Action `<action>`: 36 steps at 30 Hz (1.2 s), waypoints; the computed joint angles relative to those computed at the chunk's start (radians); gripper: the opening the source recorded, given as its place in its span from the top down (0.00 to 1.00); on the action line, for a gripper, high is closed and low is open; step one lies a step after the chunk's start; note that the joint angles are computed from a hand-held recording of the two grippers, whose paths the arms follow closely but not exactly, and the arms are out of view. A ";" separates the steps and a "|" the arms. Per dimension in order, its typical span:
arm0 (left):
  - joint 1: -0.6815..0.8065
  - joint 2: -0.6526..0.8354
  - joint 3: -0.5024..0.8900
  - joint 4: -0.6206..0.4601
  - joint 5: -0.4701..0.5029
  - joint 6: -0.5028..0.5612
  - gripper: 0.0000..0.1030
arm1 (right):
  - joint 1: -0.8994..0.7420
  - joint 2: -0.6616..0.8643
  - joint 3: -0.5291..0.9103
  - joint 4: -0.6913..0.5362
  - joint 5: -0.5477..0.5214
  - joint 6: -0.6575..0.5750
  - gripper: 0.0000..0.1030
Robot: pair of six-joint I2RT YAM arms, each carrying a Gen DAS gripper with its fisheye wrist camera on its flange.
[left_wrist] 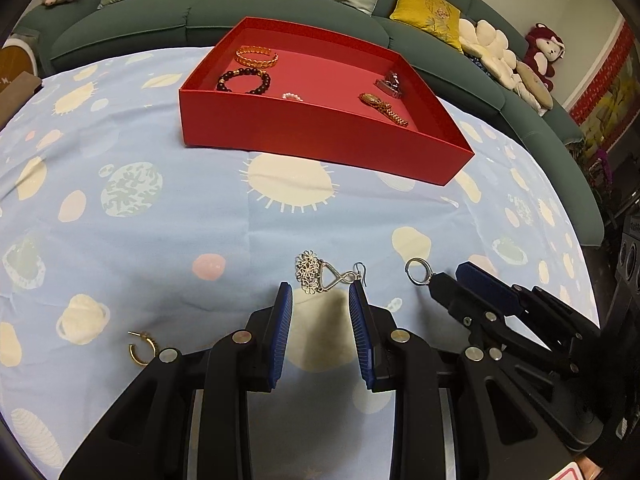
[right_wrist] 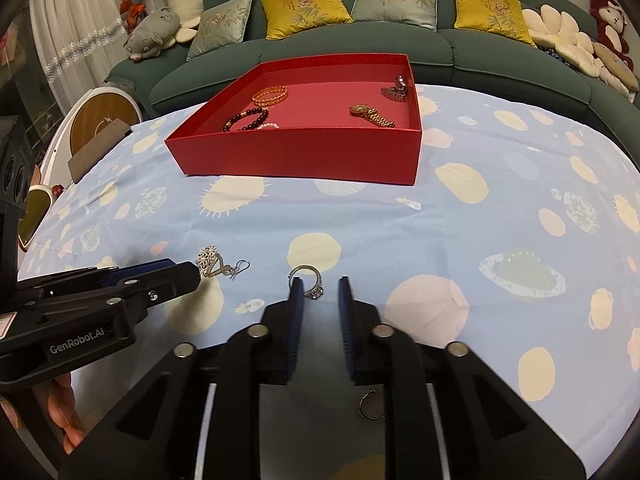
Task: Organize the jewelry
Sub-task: 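Grasp the silver ring with the right tool while the left tool approaches the silver earrings, then grasp the silver drop earrings with the left tool while the right tool holds the ring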
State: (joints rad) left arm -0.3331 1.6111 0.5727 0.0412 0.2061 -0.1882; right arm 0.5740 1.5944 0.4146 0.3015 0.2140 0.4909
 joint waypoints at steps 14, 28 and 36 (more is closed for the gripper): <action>0.003 0.031 0.017 0.010 0.002 0.005 0.73 | 0.042 0.099 0.082 -0.037 0.072 -0.031 0.82; -0.086 0.073 -0.009 0.145 -0.108 0.031 0.97 | -0.021 -0.175 -0.062 -0.089 0.040 -0.020 0.82; -0.072 0.027 -0.028 0.139 -0.069 0.044 1.00 | -0.036 -0.245 -0.078 -0.117 0.028 -0.021 0.82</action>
State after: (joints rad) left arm -0.4047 1.6384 0.5443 0.1799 0.1372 -0.1440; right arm 0.5385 1.3495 0.3363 0.1845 0.2422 0.4695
